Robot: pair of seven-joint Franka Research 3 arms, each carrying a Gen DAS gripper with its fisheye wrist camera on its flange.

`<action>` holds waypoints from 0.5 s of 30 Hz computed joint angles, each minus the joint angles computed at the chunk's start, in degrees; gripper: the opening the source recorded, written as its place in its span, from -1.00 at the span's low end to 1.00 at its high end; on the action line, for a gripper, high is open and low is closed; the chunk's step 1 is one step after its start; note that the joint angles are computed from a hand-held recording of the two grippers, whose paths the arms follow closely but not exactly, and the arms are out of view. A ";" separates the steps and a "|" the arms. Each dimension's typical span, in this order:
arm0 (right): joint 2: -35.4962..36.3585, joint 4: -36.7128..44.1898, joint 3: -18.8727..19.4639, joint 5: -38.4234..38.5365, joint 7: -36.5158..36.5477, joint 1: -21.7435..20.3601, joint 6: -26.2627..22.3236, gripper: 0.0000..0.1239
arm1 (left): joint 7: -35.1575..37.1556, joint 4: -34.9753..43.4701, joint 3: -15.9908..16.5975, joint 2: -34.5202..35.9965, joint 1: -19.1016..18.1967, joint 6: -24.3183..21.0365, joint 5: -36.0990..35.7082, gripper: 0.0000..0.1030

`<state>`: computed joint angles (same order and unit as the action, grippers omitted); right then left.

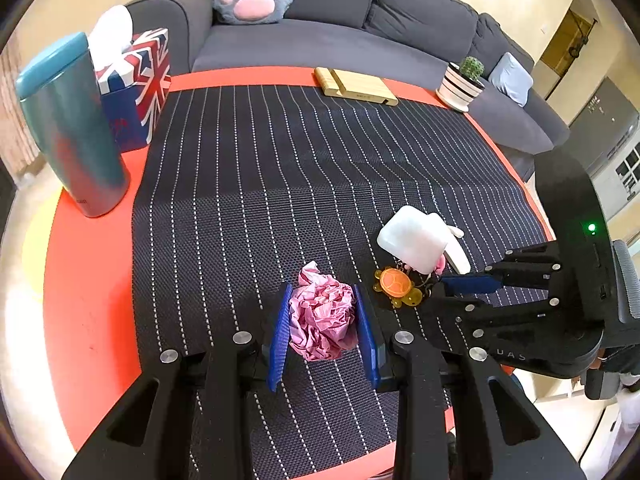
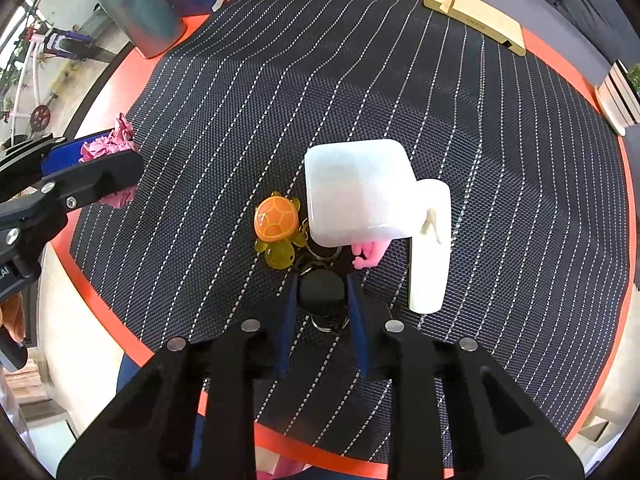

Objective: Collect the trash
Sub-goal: 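Grasp the black round item with the right tool while the left tool holds the paper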

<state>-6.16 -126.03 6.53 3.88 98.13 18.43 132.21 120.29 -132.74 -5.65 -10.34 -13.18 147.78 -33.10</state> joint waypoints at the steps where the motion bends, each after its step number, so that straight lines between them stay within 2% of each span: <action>1: -0.63 -0.56 -0.10 0.20 -0.34 -0.02 0.26 -0.61 | 0.17 -0.16 -0.02 -0.25 -0.06 0.06 -0.08 -0.41; 15: -12.40 -8.10 -0.91 6.60 -6.27 -1.36 6.05 -0.61 | 1.63 -3.06 0.74 -4.67 -2.73 1.88 -0.19 -0.41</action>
